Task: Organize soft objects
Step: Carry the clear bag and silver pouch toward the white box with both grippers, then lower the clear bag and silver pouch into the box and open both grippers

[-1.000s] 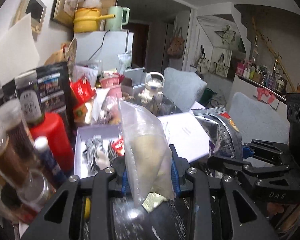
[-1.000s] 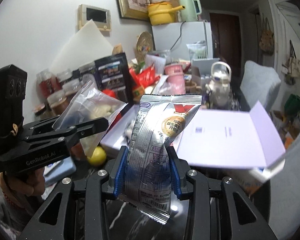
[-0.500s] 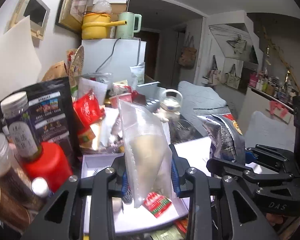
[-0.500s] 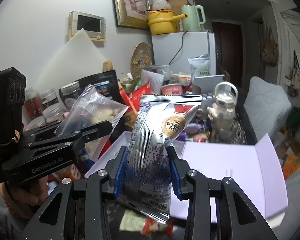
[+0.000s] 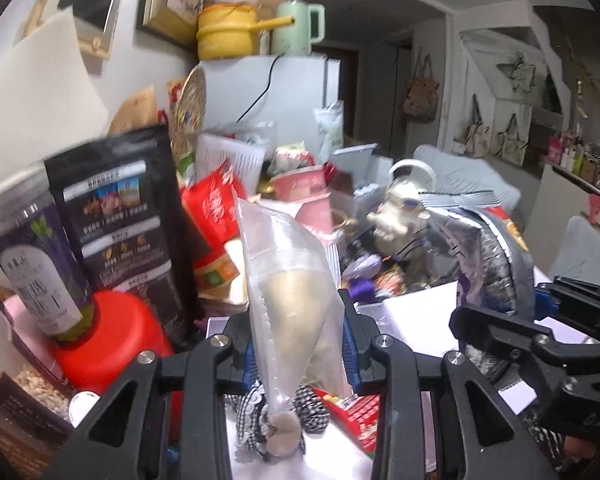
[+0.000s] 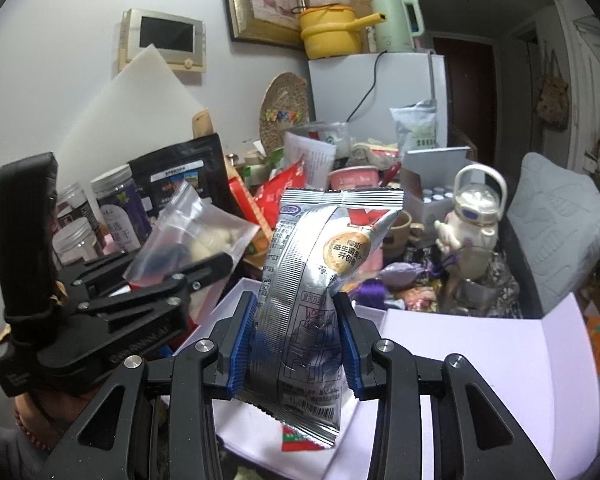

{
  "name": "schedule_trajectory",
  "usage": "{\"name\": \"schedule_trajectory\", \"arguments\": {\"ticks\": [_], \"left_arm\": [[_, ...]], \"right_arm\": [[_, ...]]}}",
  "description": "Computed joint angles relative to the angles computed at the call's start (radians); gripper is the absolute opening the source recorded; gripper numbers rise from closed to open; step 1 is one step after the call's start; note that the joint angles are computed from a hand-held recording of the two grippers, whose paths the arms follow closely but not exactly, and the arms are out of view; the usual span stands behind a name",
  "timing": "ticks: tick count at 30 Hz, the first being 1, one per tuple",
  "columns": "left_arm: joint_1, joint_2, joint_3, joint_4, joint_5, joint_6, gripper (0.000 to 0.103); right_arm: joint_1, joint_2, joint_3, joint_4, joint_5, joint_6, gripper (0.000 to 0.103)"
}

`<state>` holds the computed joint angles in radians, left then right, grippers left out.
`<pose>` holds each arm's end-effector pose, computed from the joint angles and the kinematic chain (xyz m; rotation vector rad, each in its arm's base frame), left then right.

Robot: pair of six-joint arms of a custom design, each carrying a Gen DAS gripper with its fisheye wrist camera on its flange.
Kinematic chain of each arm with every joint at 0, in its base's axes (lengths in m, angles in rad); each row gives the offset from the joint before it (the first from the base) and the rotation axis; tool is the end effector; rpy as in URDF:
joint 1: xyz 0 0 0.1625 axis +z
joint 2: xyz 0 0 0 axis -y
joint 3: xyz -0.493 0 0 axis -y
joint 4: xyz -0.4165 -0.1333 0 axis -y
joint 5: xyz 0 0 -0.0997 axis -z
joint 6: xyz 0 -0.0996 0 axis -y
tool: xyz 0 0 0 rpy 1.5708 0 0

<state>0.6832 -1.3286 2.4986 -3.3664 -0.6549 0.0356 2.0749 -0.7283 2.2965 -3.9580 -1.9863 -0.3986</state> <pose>-0.1739 -0.4153 0.2668 0.6964 2.2236 -1.1464 0.3248 -0.3960 0.0847 0.9032 -2.3988 1.1347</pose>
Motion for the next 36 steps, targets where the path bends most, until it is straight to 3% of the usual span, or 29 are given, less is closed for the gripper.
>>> {"name": "schedule_trajectory", "arguments": {"ticks": [7, 15, 18, 23, 36], "left_arm": [[0.066, 0.065, -0.031, 0.023, 0.033, -0.008, 0.033], [0.124, 0.105, -0.064, 0.132, 0.027, -0.05, 0.033], [0.14, 0.128, -0.078, 0.18, 0.056, -0.077, 0.033], [0.185, 0.14, -0.104, 0.263, 0.022, -0.124, 0.033], [0.204, 0.159, -0.12, 0.36, 0.042, -0.168, 0.033]], "right_arm": [[-0.026, 0.037, -0.037, 0.056, -0.004, -0.003, 0.038], [-0.059, 0.058, -0.059, 0.124, -0.022, 0.023, 0.038], [-0.066, 0.063, -0.064, 0.139, -0.028, 0.031, 0.038], [-0.067, 0.075, -0.078, 0.166, -0.041, 0.031, 0.038], [-0.08, 0.137, -0.135, 0.237, -0.12, 0.039, 0.038]]}}
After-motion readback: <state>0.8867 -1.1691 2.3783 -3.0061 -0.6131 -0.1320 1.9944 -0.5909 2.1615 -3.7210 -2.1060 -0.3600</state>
